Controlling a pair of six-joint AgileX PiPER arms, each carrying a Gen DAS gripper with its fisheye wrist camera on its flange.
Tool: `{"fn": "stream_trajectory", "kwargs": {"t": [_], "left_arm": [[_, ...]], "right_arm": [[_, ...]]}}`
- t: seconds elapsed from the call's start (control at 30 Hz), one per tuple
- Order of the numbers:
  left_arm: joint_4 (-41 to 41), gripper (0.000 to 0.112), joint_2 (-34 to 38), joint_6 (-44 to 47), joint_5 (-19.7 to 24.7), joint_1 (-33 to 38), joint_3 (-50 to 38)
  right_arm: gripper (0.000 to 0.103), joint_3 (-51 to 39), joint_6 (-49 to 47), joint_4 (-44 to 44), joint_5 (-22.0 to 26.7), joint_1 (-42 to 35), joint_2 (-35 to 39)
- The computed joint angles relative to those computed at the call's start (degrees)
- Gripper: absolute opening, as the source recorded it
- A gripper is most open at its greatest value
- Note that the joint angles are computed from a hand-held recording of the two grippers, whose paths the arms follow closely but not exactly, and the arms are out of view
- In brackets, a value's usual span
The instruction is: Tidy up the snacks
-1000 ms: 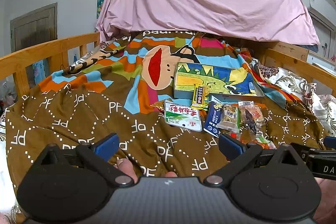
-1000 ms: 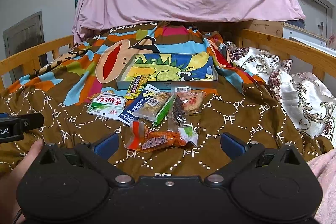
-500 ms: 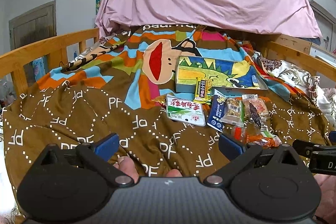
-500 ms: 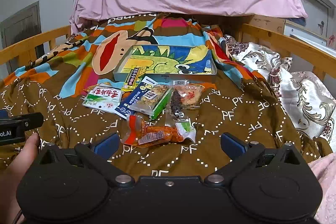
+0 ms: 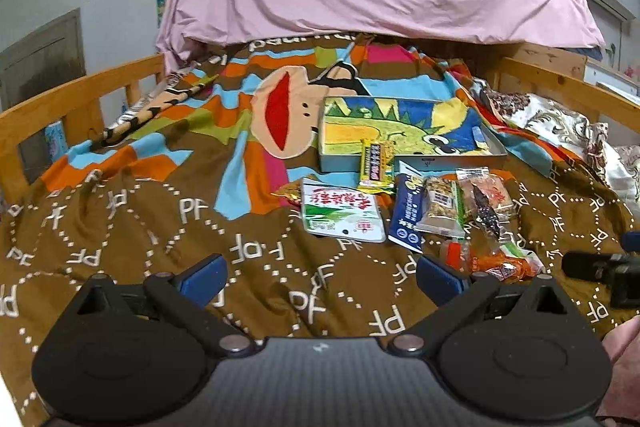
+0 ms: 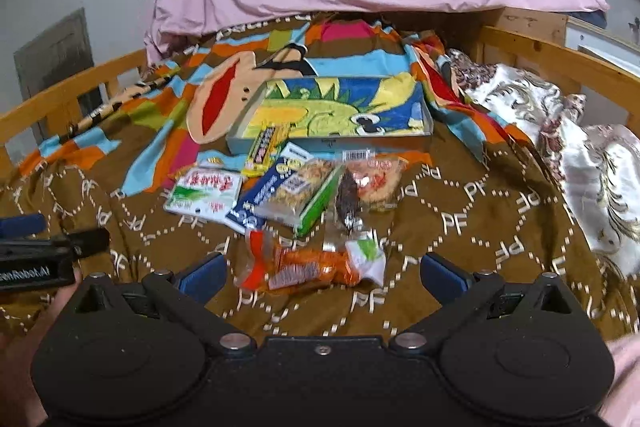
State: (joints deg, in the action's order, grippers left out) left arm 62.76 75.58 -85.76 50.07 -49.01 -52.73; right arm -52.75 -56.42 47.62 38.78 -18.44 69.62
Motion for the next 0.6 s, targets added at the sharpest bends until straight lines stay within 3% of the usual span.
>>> {"fn": "stream_trajectory", "kwargs": {"t": [0.13, 0.33, 0.6], "left_arm": [[-1.2, 0.102, 1.5, 3.7, -4.8, 3.1, -1.0], [-2.1, 0.102, 5.6, 7.8, -6.9, 5.9, -4.3], [-4.9, 0.102, 10.2, 13.1, -9.7, 10.7, -8.0]], "right_arm": [[0.103, -4.3, -4.5, 1.3, 1.9, -1.5, 4.5], [0.103, -12.3, -4.5, -0.3, 7.6, -1.9, 12.4], [0.103, -19.0, -8.1, 0.0, 10.4, 1.0, 19.3]]}}
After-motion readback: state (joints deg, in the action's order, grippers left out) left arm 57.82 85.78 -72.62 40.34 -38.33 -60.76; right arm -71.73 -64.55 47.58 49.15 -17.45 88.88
